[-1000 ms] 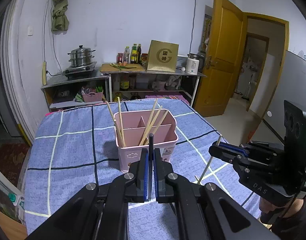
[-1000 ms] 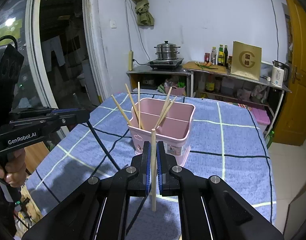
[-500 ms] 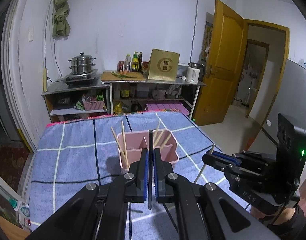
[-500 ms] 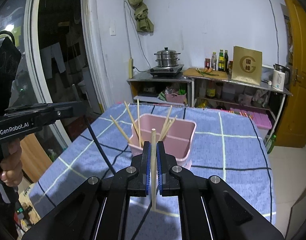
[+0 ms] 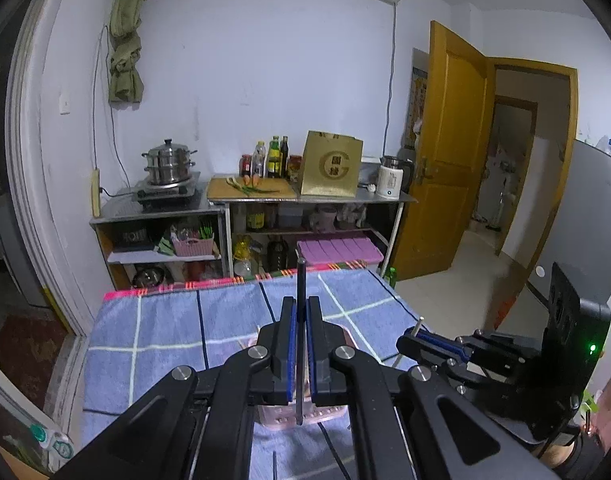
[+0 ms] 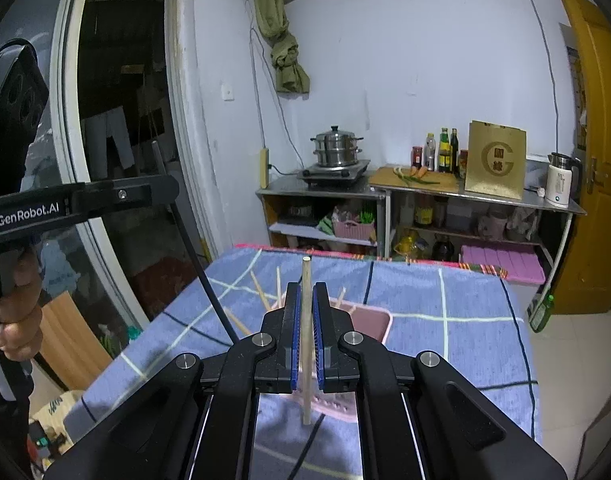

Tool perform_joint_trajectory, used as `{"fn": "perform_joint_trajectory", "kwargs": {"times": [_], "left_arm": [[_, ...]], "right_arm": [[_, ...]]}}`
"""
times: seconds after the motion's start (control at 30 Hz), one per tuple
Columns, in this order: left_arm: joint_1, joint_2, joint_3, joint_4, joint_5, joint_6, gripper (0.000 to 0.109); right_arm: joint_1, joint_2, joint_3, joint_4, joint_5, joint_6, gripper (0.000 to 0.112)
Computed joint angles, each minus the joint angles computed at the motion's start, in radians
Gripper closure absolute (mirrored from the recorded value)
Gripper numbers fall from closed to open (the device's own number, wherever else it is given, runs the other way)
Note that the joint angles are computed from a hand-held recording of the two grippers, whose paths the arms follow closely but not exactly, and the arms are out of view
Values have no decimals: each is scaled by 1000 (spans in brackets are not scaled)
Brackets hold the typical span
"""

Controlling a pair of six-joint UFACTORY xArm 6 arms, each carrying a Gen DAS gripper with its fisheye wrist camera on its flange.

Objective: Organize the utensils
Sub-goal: 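Lift both held chopsticks upright and carry them over the pink basket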

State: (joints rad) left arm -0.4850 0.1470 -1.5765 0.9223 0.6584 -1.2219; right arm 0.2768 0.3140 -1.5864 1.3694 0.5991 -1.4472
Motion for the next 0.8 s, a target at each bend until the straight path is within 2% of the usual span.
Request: {"fn": "perform_joint_trajectory", "kwargs": {"times": [0.2, 0.4, 0.8], "left_arm": [[27, 44, -84, -10, 2, 40, 104], [69, 111, -132, -63, -39, 78, 104], [142, 176, -103, -117, -144, 95, 104]], "right_arm": [[4, 43, -82, 19, 8, 30, 107], [21, 100, -158, 16, -1, 56, 107], [39, 239, -311, -10, -1, 126, 107]]}}
